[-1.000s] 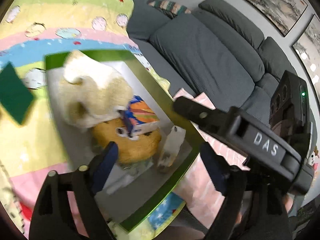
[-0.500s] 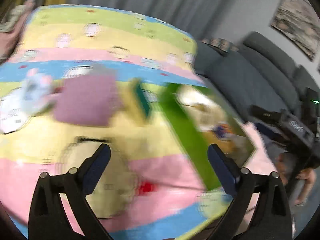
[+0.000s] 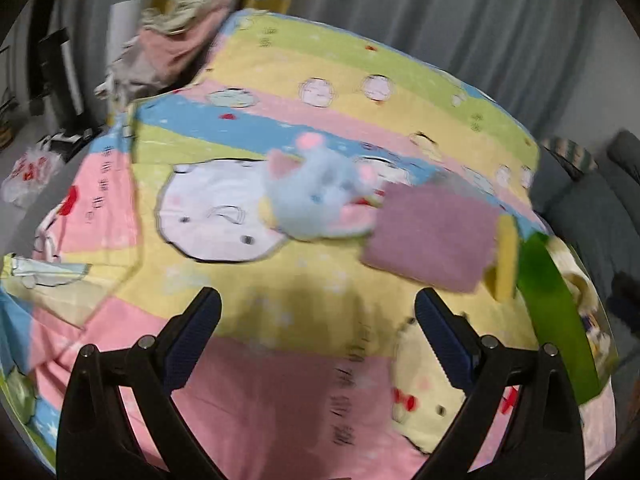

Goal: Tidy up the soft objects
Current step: 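Move the right gripper to the blue elephant plush on the quilt, then grasp the blue elephant plush with the right gripper and lift it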

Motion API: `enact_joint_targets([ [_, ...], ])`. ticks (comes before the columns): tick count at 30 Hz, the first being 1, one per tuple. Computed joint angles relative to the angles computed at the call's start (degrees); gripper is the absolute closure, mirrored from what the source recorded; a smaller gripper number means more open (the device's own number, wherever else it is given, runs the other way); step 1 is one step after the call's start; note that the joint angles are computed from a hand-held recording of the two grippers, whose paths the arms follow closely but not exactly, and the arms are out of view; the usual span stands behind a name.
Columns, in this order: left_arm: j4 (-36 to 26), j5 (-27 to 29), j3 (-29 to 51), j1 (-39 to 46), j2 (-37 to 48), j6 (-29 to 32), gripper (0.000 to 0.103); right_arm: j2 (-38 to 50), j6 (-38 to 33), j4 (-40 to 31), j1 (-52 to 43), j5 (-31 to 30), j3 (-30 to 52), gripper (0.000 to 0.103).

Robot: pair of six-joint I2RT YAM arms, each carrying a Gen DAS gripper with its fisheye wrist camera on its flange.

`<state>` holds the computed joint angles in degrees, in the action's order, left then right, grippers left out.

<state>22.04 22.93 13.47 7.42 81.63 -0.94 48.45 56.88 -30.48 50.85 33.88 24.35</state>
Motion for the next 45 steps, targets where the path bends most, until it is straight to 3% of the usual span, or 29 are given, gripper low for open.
enact_joint_targets([
  [8,-3.47,-1.24,4.68,9.25,4.51,-0.1,0.006,30.58,-5.21,23.43,-4.99,-18.47,10.79,0.013],
  [11,-4.86,-0.3,5.28,11.28,4.31,1.03,0.006,40.67,-5.91,27.04,-7.22,-23.55,17.53,0.013],
  [17,-7.97,2.21,8.47,16.07,6.6,1.85,0.006,59.96,-9.32,22.32,-8.71,-25.62,38.32,0.013],
  [20,-9.14,3.1,9.84,17.84,7.71,1.06,0.006,65.54,-9.95,21.82,-9.81,-28.38,44.62,0.013],
  [24,-11.37,5.42,11.66,19.16,8.8,1.15,0.006,73.17,-8.57,18.93,-9.79,-26.94,52.97,0.013],
  [29,-12.22,6.35,12.34,19.38,8.97,0.74,0.006,80.3,-9.71,13.2,-9.88,-25.75,61.39,0.023],
  [32,-11.88,6.32,12.1,18.98,8.81,0.77,0.006,82.43,-9.81,12.65,-10.83,-26.52,62.78,0.034],
  [37,-11.81,6.51,11.83,18.57,8.77,0.77,0.006,77.1,-10.44,19.19,-10.5,-26.44,54.7,0.037],
  [45,-11.63,6.49,9.55,16.1,6.99,1.63,0.006,56.07,-14.92,26.81,-6.11,-30.29,31.69,0.037],
])
